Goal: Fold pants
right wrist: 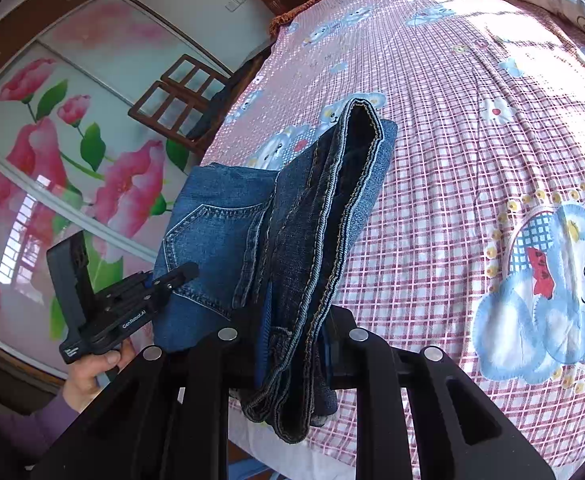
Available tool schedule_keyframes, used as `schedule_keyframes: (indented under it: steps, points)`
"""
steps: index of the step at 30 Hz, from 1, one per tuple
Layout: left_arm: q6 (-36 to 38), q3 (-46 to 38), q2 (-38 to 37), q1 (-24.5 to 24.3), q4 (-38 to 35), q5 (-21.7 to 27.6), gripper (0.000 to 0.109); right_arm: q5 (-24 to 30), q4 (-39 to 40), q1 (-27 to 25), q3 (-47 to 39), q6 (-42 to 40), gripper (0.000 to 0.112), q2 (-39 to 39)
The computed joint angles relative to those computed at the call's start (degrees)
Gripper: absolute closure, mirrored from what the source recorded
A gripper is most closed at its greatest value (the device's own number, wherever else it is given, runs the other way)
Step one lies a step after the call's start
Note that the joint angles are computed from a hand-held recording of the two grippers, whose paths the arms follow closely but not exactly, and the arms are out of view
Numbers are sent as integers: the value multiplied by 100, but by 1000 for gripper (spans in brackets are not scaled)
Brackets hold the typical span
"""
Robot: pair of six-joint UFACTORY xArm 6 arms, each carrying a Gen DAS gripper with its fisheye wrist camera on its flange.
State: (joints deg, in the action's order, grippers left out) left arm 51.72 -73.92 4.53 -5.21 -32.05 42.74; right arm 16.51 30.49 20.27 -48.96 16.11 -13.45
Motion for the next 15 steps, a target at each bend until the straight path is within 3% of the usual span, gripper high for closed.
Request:
schedule_keyframes:
  steps: [8,11,15]
  points:
    - [-404,-1867,1455,-103,88,-36,92,-176,1179,-408,-1433,-1295,93,1367]
    - [-703,-2855,2193,-130,320,197,91,-123,1671,-553,-1883,-1721,93,1846]
    - [-1089,-4022,3187,-126,623,688,87,39,1306,-769,-2140,-1266,93,2452]
